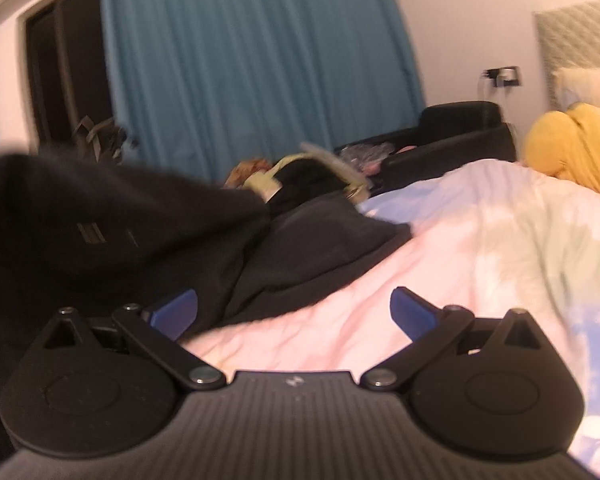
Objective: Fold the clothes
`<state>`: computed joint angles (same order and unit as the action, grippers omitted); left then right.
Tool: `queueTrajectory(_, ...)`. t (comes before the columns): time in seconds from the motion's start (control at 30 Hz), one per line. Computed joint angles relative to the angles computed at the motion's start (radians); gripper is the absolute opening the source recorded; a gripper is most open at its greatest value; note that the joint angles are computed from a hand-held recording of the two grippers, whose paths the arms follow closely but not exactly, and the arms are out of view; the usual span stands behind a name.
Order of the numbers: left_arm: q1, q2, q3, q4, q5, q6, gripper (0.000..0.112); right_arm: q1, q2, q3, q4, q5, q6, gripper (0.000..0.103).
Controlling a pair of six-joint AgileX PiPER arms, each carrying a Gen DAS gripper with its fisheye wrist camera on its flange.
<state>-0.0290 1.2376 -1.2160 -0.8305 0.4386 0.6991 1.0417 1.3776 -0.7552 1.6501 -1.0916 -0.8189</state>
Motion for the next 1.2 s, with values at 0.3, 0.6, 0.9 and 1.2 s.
queueTrajectory(0.3,0.326,0.501,-0.576,0.195,0.151,-0.363,0.019,-0.106,0.211,-0.148,-0.091,0.247,-0.072,0.103)
queueTrajectory(0.6,0.401,0.688,-0.581,0.125,0.270,-0.368,0.059,-0.189,0.305,-0.180,-0.257,0.408,0.050,0.103)
queueTrajectory(0.9,0.559,0.301,-0.180,-0.237,0.310,-0.114,0.093,-0.164,0.255,-0.141,-0.311,0.399,0.132,0.103)
queueTrajectory(1.2,0.577,0.024,0.211,-0.168,0.437,-0.430,0.093,-0.316,0.125,-0.064,-0.428,0.647,0.505,0.103)
